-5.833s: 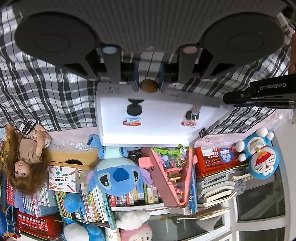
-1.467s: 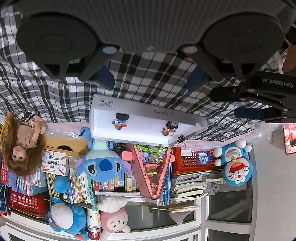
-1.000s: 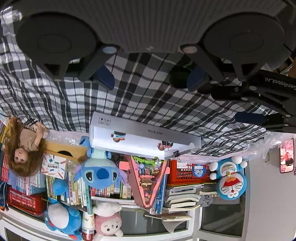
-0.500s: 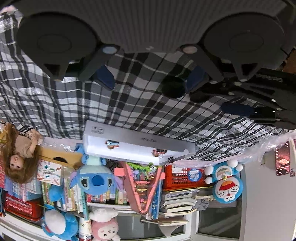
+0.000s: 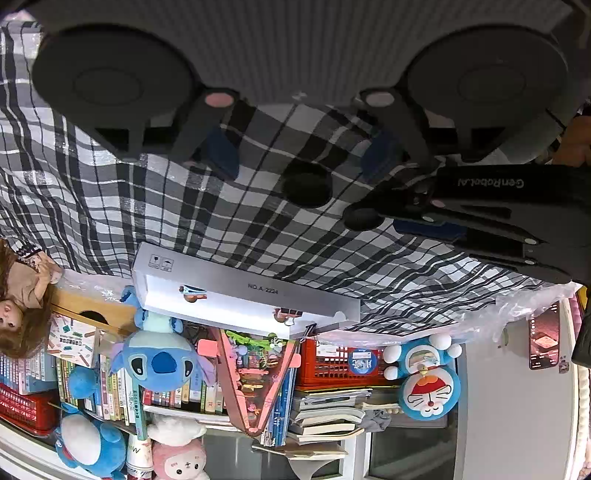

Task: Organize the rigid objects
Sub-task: 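Grasp a black round disc with the left tool while the right tool grasps another disc, then carry the black disc with the left tool while the right tool carries its disc into the box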

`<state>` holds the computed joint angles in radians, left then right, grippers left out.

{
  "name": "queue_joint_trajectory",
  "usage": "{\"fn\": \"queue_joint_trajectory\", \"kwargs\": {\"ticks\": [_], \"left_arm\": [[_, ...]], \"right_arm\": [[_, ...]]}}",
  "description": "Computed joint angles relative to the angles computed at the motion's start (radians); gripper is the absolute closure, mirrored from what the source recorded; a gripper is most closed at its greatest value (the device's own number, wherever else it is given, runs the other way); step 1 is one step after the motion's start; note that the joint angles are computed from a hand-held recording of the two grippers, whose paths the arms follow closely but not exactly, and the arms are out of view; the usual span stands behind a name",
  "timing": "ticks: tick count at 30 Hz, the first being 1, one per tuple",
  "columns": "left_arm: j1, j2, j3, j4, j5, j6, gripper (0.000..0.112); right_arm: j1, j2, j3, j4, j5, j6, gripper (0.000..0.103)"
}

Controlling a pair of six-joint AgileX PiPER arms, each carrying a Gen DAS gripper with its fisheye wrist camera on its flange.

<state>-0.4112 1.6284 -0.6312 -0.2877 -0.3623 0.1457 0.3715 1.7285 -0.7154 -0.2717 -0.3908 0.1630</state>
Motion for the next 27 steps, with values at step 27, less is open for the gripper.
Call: {"fn": "queue_joint_trajectory", "kwargs": {"ticks": [27], "left_arm": [[-0.046, 0.069, -0.047, -0.163, -0.075, 0.115, 0.078]], "right_arm": [[0.07, 0.048, -0.009, 0.441, -0.073, -0.297, 0.051]]}}
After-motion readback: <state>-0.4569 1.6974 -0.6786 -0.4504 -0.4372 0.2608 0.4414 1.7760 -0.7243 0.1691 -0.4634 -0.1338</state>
